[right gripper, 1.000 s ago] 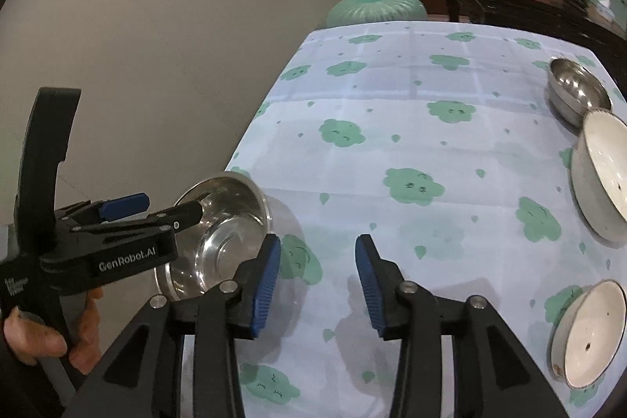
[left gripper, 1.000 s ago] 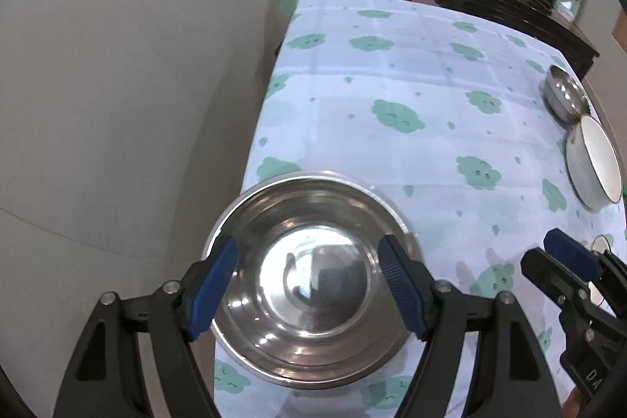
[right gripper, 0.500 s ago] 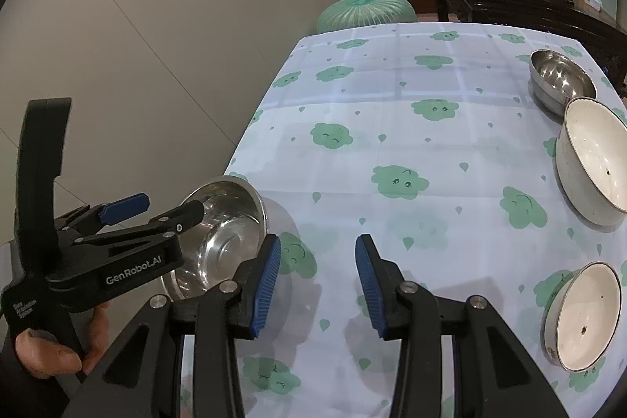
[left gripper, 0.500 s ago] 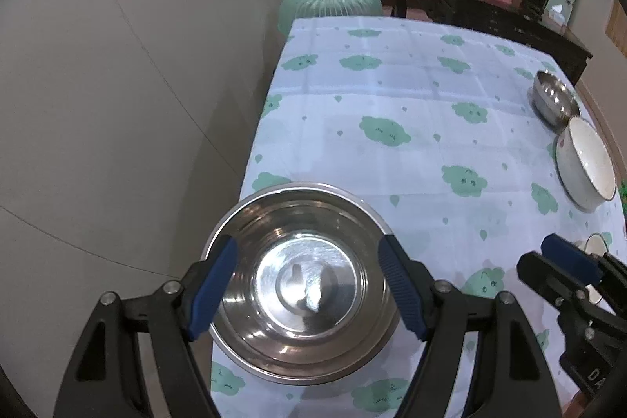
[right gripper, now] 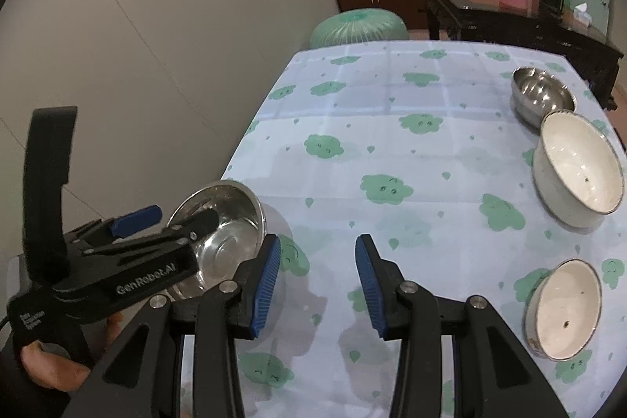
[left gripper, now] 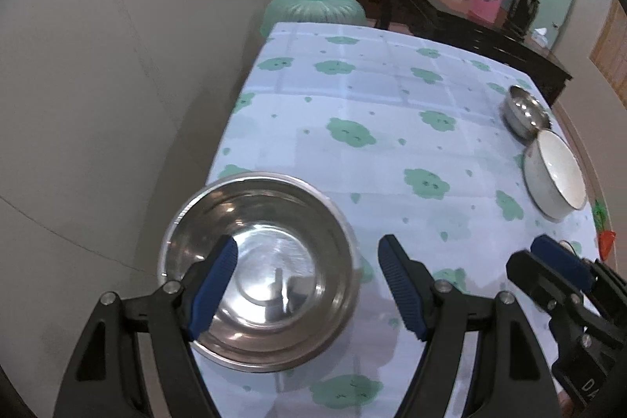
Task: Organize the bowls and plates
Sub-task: 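Move both tools to the small steel bowl beside the white enamel bowl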
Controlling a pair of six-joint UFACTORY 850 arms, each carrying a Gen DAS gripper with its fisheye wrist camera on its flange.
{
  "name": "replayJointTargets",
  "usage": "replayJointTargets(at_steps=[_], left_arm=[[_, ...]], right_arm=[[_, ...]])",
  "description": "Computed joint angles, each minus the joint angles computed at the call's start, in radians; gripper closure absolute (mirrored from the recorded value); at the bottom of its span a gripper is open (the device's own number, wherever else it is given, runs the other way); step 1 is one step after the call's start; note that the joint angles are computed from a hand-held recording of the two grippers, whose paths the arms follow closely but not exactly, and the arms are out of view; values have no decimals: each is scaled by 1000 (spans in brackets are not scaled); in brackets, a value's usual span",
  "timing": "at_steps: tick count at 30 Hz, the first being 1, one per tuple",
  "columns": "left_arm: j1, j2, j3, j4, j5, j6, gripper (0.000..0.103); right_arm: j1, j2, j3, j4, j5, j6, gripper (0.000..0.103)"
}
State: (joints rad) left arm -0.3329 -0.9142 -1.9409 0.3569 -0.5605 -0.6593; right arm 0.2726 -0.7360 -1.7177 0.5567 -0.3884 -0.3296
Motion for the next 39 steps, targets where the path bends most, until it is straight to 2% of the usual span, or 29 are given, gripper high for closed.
replayJointTargets(at_steps=[14, 23, 31, 39], left_arm=[[-39, 6, 6, 133, -38, -81, 28], [-75, -7, -21, 137, -47, -63, 28], [-109, -71, -131, 107, -101, -31, 28], [-149, -182, -332, 27, -200, 22, 28]], right_arm=[[-8, 47, 69, -24, 35, 42, 60], [-25, 68, 103, -52, 42, 71, 60], [-66, 85, 124, 29, 38, -25, 60], [-131, 95, 123, 151, -10, -195, 60]])
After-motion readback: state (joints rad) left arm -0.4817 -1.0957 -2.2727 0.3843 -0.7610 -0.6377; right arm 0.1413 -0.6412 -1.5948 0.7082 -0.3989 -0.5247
